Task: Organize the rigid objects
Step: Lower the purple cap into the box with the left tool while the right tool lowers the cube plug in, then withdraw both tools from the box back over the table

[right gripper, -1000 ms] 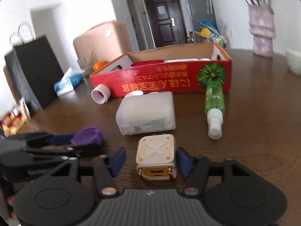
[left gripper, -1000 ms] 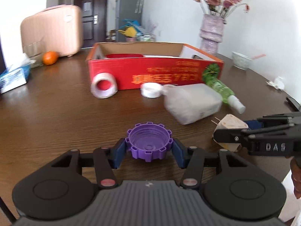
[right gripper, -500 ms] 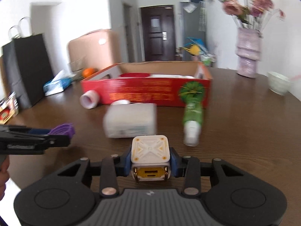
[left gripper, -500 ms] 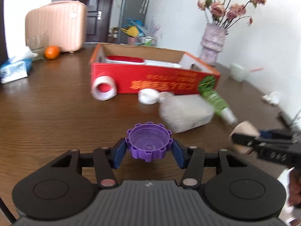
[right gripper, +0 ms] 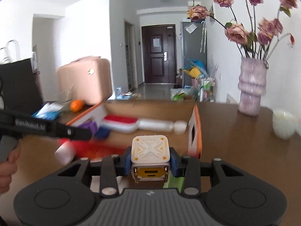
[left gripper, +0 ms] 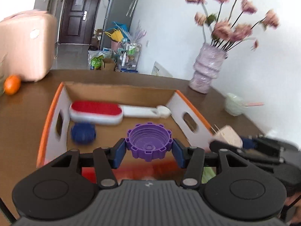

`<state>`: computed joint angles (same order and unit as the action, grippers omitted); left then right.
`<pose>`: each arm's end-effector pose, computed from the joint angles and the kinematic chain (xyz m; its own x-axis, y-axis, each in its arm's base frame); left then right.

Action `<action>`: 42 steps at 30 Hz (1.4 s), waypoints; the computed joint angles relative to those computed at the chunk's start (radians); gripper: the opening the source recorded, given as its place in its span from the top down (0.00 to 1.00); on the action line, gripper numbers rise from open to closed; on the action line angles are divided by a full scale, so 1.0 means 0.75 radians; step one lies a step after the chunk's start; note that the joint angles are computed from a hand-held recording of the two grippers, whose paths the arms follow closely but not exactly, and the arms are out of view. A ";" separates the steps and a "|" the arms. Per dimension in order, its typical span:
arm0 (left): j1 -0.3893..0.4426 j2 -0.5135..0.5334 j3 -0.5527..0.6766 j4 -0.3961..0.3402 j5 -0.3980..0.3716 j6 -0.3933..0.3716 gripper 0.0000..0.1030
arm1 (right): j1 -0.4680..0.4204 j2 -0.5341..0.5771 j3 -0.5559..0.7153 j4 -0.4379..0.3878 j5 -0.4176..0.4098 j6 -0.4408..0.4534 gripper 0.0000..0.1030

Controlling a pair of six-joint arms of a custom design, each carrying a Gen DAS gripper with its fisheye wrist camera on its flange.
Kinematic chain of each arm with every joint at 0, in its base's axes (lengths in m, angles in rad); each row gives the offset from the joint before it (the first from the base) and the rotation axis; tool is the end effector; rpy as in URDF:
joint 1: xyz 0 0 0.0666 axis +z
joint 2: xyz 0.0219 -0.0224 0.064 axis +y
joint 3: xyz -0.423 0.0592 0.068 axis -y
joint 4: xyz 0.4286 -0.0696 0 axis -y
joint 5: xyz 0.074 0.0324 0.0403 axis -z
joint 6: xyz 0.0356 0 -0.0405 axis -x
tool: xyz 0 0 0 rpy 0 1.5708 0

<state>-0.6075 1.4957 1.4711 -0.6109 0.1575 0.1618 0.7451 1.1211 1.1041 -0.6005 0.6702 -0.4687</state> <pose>0.4680 -0.3327 0.4820 -0.5885 0.2154 -0.7793 0.5802 0.7838 -0.2215 0.3172 0.2620 0.4747 -0.4516 0.0651 -0.8899 0.0503 0.9976 0.0474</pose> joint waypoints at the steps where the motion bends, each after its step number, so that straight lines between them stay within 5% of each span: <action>1: 0.003 0.072 0.084 -0.047 0.007 -0.012 0.48 | -0.059 0.044 0.043 -0.004 -0.043 0.043 0.63; 7: -0.007 0.510 0.626 -0.433 -0.042 -0.050 0.48 | -0.287 0.366 0.353 -0.251 -0.204 0.225 0.63; 11: 0.017 0.663 0.839 -0.634 0.055 0.022 0.43 | -0.344 0.485 0.460 -0.364 -0.253 0.256 0.63; 13: 0.020 0.621 0.767 -0.540 0.071 0.045 0.26 | -0.347 0.501 0.471 -0.363 -0.258 0.282 0.61; 22: 0.043 0.447 0.588 -0.419 -0.001 -0.026 0.24 | -0.347 0.424 0.454 -0.338 -0.246 0.291 0.53; 27: 0.054 0.229 0.363 -0.274 -0.201 -0.099 0.14 | -0.293 0.307 0.424 -0.357 -0.184 0.290 0.40; 34: 0.070 -0.113 0.018 -0.046 -0.369 -0.126 0.03 | -0.146 0.109 0.320 -0.309 -0.061 0.226 0.34; 38: 0.059 -0.308 -0.198 0.139 -0.471 -0.188 0.00 | -0.011 -0.025 0.203 -0.163 0.037 0.263 0.14; 42: 0.046 -0.468 -0.357 0.207 -0.533 -0.178 0.00 | 0.144 -0.096 0.116 -0.071 0.216 0.248 0.12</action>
